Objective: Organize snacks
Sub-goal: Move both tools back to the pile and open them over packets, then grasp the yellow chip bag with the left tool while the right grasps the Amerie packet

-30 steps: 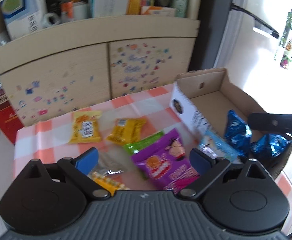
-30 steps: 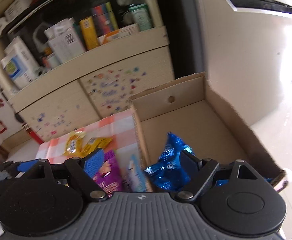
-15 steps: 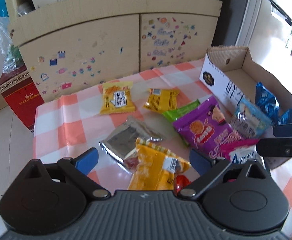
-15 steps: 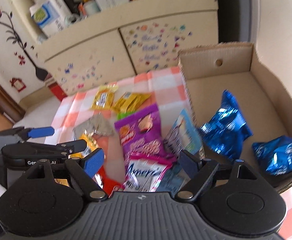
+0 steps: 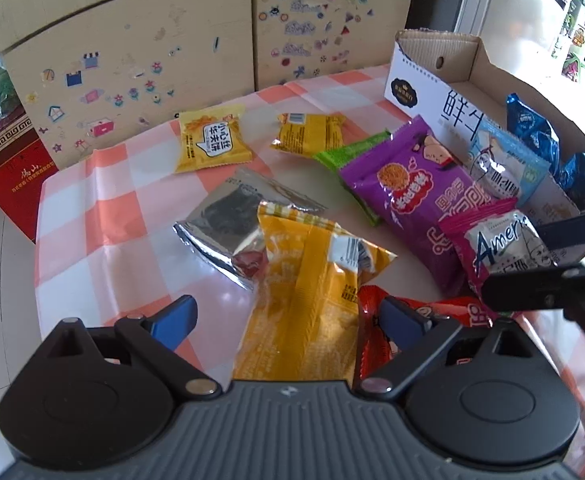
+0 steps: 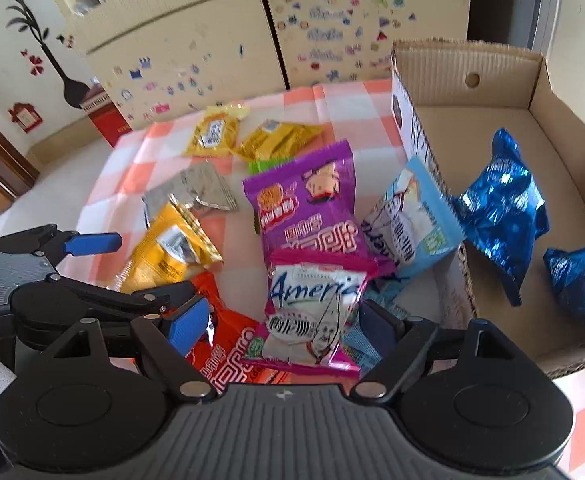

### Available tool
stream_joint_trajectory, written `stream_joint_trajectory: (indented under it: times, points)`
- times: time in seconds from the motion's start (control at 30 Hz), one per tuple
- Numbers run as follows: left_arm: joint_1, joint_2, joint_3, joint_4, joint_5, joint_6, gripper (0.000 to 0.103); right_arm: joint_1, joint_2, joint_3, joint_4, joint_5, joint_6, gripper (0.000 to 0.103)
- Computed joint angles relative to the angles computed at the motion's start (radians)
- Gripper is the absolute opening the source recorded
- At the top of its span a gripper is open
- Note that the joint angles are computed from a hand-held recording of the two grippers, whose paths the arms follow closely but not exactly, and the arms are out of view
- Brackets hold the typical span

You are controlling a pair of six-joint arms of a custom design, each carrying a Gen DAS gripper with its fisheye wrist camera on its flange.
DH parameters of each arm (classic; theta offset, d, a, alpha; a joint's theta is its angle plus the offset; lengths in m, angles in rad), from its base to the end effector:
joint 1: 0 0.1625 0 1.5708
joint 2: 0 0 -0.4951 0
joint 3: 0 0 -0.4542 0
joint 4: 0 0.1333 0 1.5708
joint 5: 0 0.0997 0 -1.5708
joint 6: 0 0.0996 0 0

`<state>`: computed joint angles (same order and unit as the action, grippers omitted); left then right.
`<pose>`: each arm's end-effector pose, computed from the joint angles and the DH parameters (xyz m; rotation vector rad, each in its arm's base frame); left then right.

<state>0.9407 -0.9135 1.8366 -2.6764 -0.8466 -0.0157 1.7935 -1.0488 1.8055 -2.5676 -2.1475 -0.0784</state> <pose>-0.2444 -0.6734 0.1370 0.6634 2.3734 -0.5097 0.2303 -0.6592 0.2225 0.2935 -2.5455 0.3629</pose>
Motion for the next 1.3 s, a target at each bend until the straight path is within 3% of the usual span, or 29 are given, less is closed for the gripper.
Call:
stream_joint_trajectory:
  times: [0.27, 0.4, 0.53, 0.63, 0.73, 1.3]
  points:
    - [0.008, 0.003, 0.008, -0.022, 0.010, -0.004, 0.097, 0.006, 0.037, -0.005, -0.013, -0.071, 0.004, 0.086]
    - [0.011, 0.000, 0.012, -0.028, 0.000, -0.010, 0.095, 0.009, 0.056, -0.007, -0.046, -0.107, -0.018, 0.078]
    - [0.015, -0.004, 0.004, 0.019, -0.007, -0.028, 0.068, 0.011, 0.068, -0.007, -0.079, -0.131, -0.048, 0.063]
    - [0.012, -0.007, 0.011, 0.009, 0.003, -0.013, 0.059, 0.011, 0.068, -0.006, -0.083, -0.118, -0.060, 0.058]
    - [0.012, -0.013, 0.011, 0.018, 0.003, -0.037, 0.057, 0.010, 0.065, -0.005, -0.086, -0.097, -0.072, 0.052]
    - [0.002, -0.036, 0.028, 0.000, 0.013, -0.072, 0.053, 0.008, 0.054, 0.004, -0.105, -0.009, -0.115, 0.048]
